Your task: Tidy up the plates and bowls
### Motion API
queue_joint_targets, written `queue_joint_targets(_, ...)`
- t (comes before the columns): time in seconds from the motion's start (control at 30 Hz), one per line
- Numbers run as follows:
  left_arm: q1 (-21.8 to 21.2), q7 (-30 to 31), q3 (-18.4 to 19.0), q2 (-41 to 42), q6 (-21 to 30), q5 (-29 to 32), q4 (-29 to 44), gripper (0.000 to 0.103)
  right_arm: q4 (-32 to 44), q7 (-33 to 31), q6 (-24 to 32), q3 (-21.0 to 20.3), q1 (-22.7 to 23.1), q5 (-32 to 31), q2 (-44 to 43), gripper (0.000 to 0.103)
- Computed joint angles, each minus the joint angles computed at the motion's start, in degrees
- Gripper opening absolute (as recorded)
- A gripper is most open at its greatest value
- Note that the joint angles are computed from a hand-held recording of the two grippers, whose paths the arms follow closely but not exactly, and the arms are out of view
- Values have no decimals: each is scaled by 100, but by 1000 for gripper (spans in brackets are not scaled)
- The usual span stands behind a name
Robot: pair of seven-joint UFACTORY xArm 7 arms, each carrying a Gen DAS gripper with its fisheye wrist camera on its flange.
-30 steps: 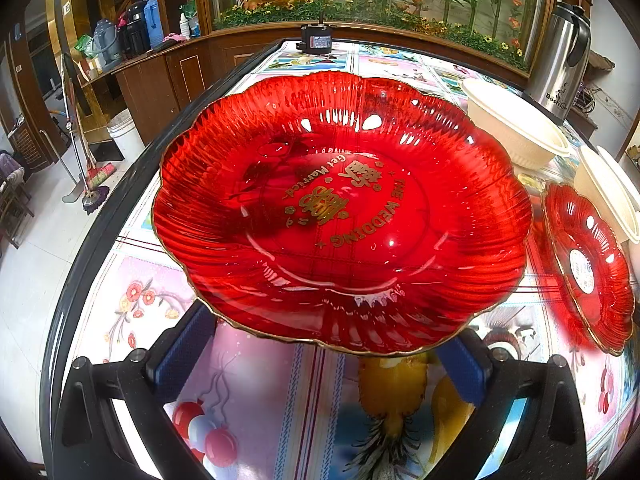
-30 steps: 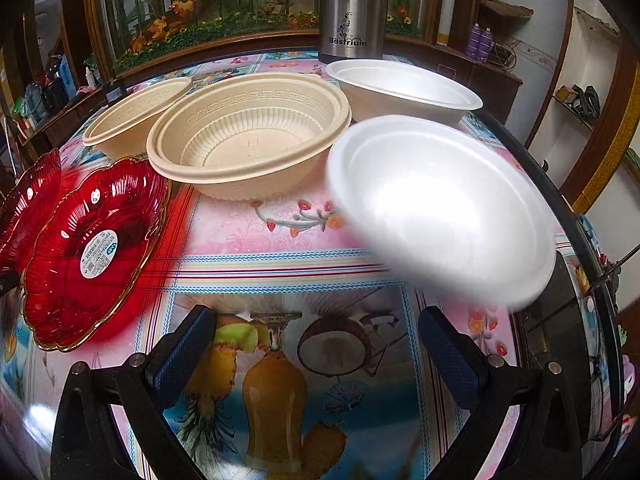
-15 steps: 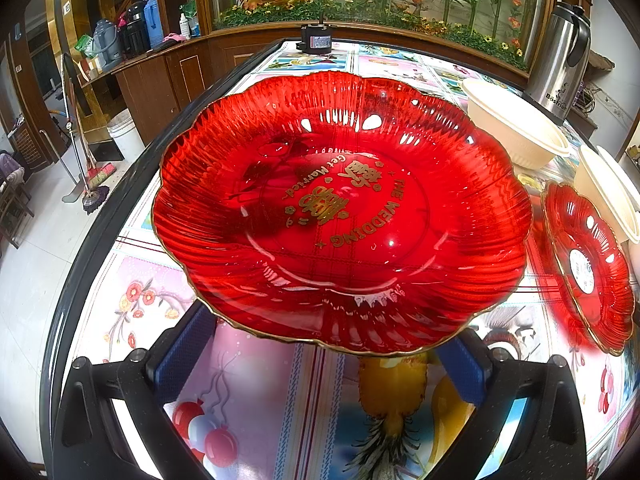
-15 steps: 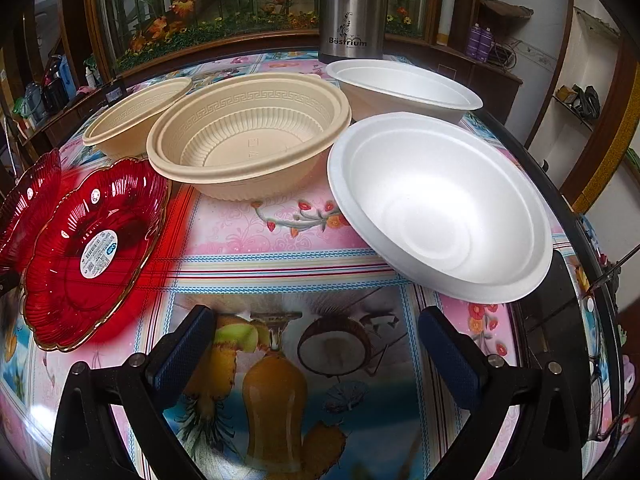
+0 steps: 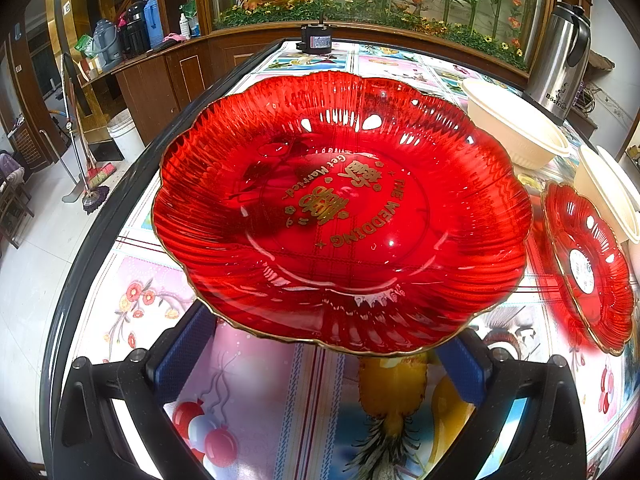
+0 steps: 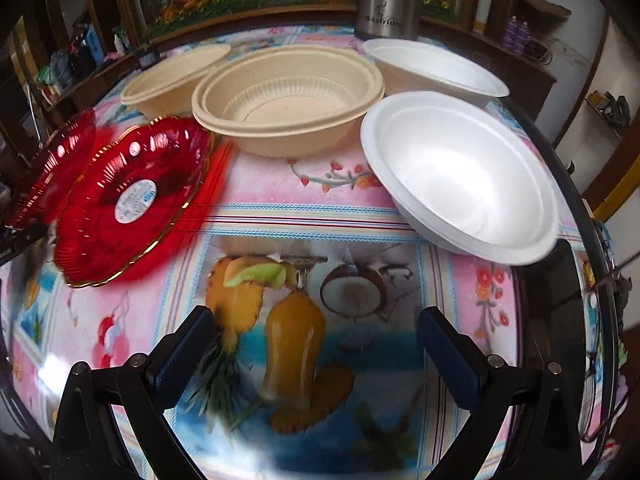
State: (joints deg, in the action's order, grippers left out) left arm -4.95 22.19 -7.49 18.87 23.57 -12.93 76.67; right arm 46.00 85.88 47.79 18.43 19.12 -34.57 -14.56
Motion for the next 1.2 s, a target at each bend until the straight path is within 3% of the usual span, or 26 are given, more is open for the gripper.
queue_joint_targets(0.07,1,0,-1,1,0,1,1,103,-26,294,-69,154,2,-361,-212,103)
queue_joint_targets(0.2,1,-2,-2,1,1,2,2,103,-105,447,-971,223,-153,-795,-516,103)
queue_joint_targets(0.47,3,-1,-3,1,2,2,2,103,994,459,-2437,196,-429,-1467,637,102)
queue_joint_targets(0.57,-5,-14,2,14,8,12,21,103,1604,455,-2349,101,-208,-1672,1151,82)
queue_joint_targets(0.6,-6,-14,0,14,-1,11,13,103,1784,382,-2309,41,-132,-1631,1327,69)
queue_joint_targets(0.63,-1,-7,-3,14,-7,7,8,103,1901,275,-2384,-44,-73,-1493,1457,62)
queue_joint_targets(0.8,12,27,-10,-8,12,0,-10,103,2492,-53,-3059,-457,121,-1021,2209,60)
queue_joint_targets(1.0,-10,-74,64,-121,335,118,-30,103,3011,-833,-3162,-654,262,-55,2793,61)
queue_joint_targets(1.1,474,927,-306,-500,606,-1007,-283,103,3123,-1016,-3202,-835,376,191,2917,60)
queue_joint_targets(1.2,625,1712,-261,-922,595,-1907,-527,103,3180,-1249,-3295,-974,448,501,3008,44)
